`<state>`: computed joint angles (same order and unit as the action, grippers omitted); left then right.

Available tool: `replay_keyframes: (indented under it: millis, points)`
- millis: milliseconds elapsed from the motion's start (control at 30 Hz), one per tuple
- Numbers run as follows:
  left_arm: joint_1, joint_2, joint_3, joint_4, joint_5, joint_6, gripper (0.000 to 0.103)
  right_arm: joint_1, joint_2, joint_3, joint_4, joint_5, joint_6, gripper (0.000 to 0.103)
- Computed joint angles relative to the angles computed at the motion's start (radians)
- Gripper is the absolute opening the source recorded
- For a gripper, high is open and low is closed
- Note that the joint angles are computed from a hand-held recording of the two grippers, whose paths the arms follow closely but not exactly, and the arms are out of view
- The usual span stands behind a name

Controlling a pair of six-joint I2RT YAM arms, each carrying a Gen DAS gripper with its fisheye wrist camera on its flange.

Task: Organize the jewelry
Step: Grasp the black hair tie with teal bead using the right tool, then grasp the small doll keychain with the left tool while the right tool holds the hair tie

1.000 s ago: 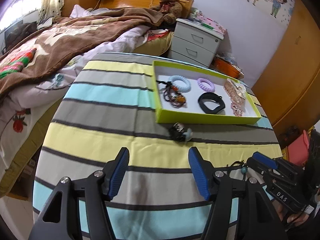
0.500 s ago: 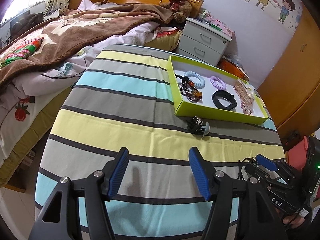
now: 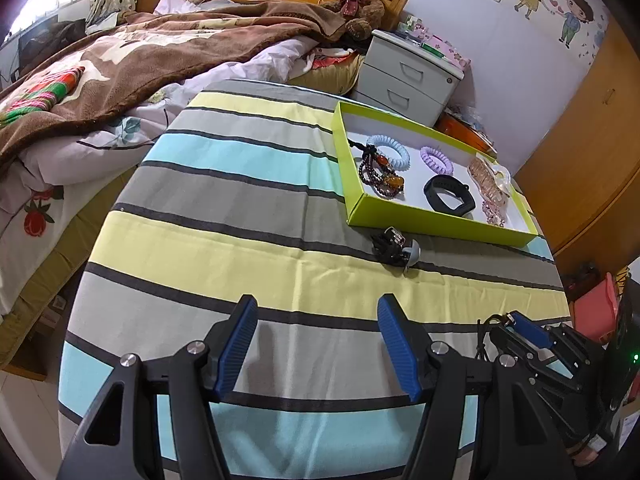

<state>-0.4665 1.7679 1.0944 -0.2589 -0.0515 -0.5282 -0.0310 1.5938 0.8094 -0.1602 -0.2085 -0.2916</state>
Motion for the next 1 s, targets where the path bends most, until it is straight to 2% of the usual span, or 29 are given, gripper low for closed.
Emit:
replay_keyframes:
  millis: [467,767,1000]
  points:
    - [-0.03,0.07,0.084,-0.034,0.007,0.006,0.064,-0.067,-0.019,-0.011,0.02,-0.068,0.018,0.017]
    - [-0.044,0.177,0.217,-0.065,0.031,0.015,0.064,-0.105,-0.053,-0.024,0.02,-0.105,0.032,0.017]
    - [-0.065,0.267,0.346,-0.136,-0.025,0.016,0.066,-0.117,-0.056,-0.018,0.021,-0.131,0.032,0.017]
